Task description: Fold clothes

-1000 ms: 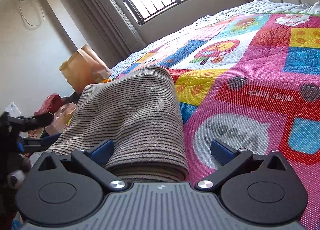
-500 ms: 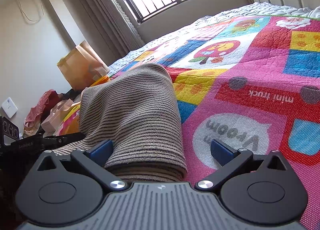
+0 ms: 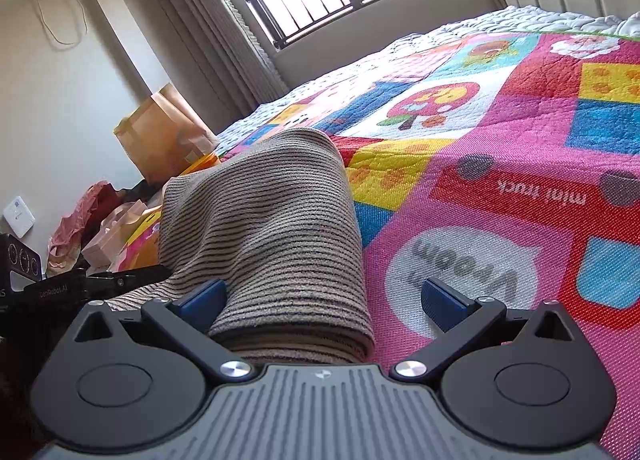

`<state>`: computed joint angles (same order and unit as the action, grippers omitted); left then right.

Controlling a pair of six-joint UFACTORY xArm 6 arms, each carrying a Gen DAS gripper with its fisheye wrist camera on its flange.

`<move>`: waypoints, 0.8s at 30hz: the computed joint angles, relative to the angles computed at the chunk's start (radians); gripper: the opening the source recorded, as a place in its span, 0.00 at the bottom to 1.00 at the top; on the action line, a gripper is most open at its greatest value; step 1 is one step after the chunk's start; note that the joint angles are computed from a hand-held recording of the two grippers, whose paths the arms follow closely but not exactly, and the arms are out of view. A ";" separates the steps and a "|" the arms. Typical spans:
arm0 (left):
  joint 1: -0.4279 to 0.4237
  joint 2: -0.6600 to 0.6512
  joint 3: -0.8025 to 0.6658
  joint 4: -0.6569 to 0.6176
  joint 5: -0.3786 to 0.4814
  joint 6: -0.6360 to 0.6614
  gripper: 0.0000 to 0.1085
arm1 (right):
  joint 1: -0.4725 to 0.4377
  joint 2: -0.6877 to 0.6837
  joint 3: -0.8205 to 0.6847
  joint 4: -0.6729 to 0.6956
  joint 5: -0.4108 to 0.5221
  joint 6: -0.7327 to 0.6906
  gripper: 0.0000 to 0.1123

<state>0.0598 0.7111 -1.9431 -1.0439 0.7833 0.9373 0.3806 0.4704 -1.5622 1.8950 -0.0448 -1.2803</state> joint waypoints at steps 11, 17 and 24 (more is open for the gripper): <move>0.006 0.016 -0.021 -0.008 0.022 -0.007 0.95 | -0.007 0.004 -0.015 0.093 0.007 -0.093 0.92; 0.018 0.001 -0.031 -0.106 0.109 0.046 0.75 | -0.026 -0.001 -0.028 0.265 0.031 -0.249 0.92; -0.016 0.030 -0.103 -0.138 0.176 0.100 0.45 | -0.040 -0.007 -0.030 0.377 0.050 -0.349 0.92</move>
